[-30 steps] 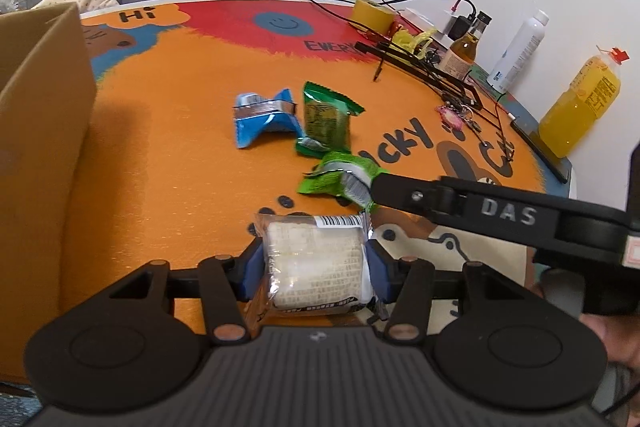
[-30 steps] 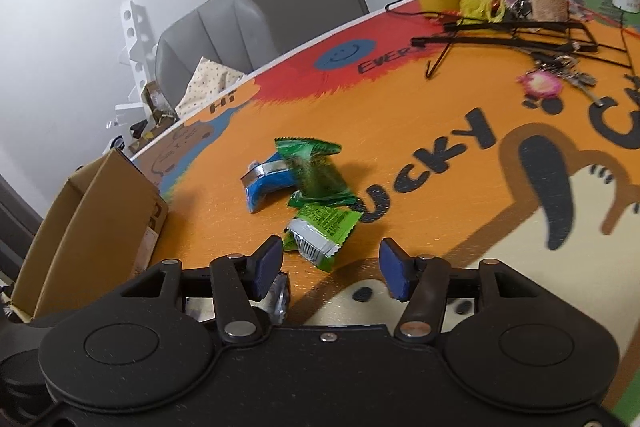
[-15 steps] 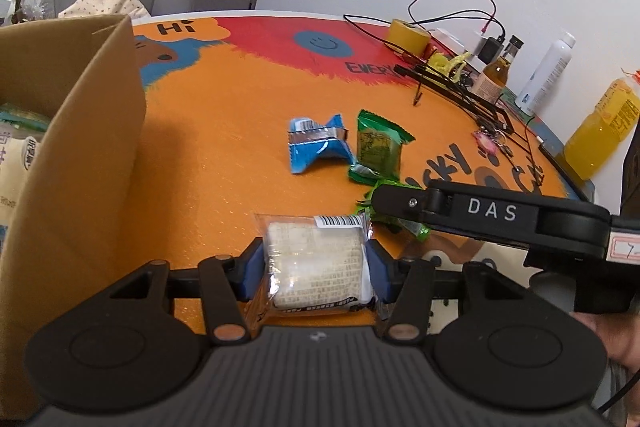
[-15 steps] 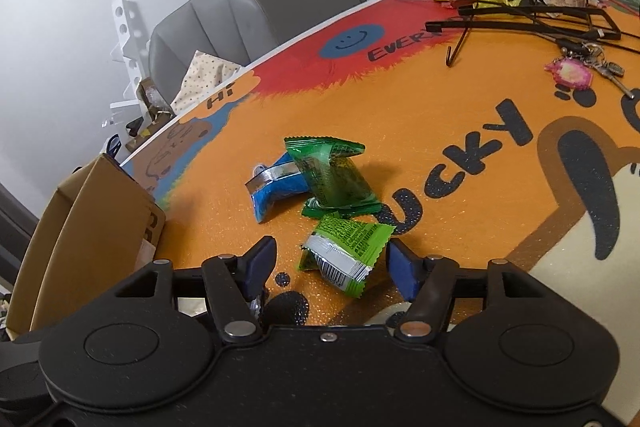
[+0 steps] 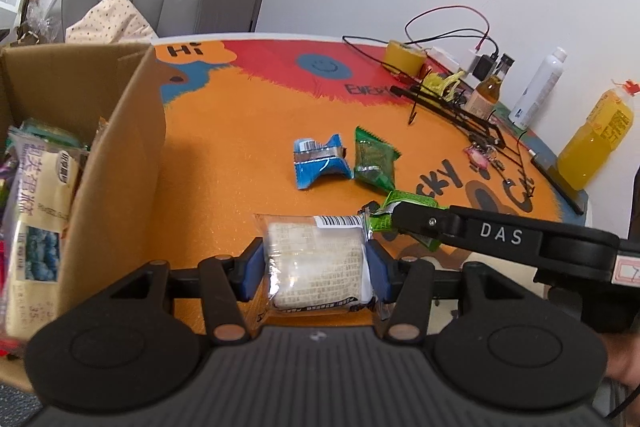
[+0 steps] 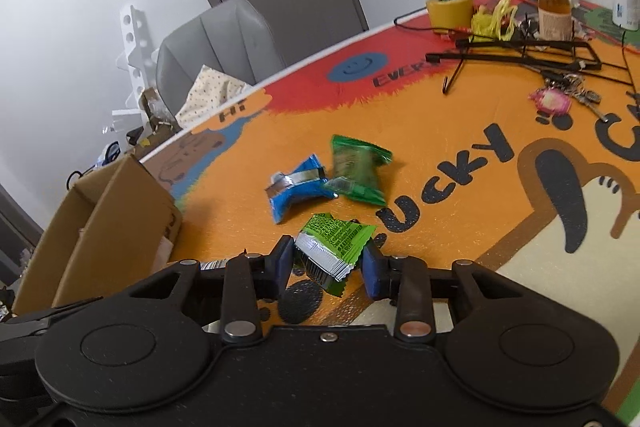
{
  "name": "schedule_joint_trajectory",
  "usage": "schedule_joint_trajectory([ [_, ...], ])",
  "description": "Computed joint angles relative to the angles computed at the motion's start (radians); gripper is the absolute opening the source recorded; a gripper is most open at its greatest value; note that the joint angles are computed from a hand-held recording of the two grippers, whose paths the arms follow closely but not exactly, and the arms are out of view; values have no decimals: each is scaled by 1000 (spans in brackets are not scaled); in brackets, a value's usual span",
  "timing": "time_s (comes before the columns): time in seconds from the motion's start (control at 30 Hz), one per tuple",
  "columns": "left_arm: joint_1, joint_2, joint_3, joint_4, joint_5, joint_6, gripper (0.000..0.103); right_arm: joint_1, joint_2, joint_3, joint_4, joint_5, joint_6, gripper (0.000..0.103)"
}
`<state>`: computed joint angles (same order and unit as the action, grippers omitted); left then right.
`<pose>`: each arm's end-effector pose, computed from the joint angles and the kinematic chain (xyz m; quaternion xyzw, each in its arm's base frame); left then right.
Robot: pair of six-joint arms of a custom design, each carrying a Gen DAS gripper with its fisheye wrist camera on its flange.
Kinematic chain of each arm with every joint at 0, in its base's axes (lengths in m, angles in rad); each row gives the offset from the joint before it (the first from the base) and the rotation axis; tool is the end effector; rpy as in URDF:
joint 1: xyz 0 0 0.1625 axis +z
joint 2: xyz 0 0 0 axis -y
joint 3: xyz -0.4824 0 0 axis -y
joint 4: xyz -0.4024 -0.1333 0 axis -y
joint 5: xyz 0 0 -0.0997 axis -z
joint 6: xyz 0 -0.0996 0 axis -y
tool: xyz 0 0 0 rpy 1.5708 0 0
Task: Organize snacks
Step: 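Grasp the green snack pack with the right gripper while the left holds the white bar, then carry the white bar and green pack over the cardboard box with both grippers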
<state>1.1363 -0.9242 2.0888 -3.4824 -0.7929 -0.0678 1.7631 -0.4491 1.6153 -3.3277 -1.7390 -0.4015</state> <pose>-0.0560 -0.6035 0.1935 0.0210 0.8723 -0.4148 0.2581 0.2541 -0.6947 -0.0240 0.2555 -0.9188 0.2801 0.1102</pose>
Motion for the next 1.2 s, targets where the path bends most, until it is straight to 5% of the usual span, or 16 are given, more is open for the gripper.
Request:
schedule_joint_trajectory([
  [0.57,-98,-107,139,-153,76,63,52,61,-39,112,-147,90,-35,34],
  [1.2,-114,-258,229,-230,198,114,52,139,6,88,-128,153,-62,34],
])
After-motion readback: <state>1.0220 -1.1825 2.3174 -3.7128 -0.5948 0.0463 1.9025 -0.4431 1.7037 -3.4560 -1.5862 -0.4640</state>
